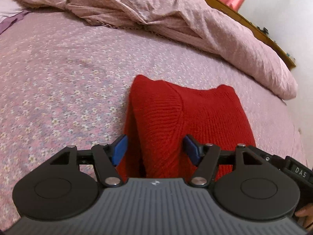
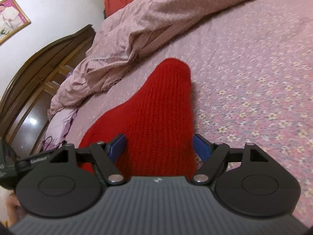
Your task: Fold small clothes
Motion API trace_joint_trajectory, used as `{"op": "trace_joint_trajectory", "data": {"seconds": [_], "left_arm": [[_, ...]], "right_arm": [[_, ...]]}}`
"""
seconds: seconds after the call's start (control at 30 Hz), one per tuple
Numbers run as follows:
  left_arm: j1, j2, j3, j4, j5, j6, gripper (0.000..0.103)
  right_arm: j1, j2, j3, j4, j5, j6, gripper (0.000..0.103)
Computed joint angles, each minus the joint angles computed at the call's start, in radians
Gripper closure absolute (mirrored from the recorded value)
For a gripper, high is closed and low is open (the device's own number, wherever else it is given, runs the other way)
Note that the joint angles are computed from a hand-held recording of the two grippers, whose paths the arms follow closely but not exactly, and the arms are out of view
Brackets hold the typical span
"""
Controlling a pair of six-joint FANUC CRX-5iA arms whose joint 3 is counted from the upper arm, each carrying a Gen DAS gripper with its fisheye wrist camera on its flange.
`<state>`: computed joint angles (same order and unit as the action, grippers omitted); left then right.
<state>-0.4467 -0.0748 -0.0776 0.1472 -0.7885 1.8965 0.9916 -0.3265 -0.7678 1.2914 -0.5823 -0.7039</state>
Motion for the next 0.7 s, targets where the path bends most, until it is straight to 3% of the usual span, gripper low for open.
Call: {"op": "trace_joint_trajectory", "data": {"seconds": [0.07, 0.37, 0.5, 0.57, 0.7], "left_arm": [[0.006, 0.013, -0.004, 0.028, 0.010, -0.022, 0.027], [0.062, 0.023, -0.142, 0.339, 0.110, -0.260, 0.023], [0.070, 0.031, -0.183, 0.442, 0.133, -0.329, 0.021], [0.067, 0.040, -0.193, 0.476, 0.144, -0.360, 0.018], [0.058, 0.039, -0.204, 0.490, 0.171, -0.371, 0.020]], "right_arm": [[-0.026, 0.007, 0.002, -0.006, 0.046, 0.017, 0.019], [-0.151, 0.030, 0.001, -0.076, 0.287, 0.092, 0.015], [-0.236, 0.045, -0.020, 0.030, 0.420, -0.022, 0.014], [-0.250, 0.056, -0.017, 0.062, 0.439, -0.042, 0.014], [-0.224, 0.077, 0.011, -0.006, 0.421, 0.026, 0.014]]}}
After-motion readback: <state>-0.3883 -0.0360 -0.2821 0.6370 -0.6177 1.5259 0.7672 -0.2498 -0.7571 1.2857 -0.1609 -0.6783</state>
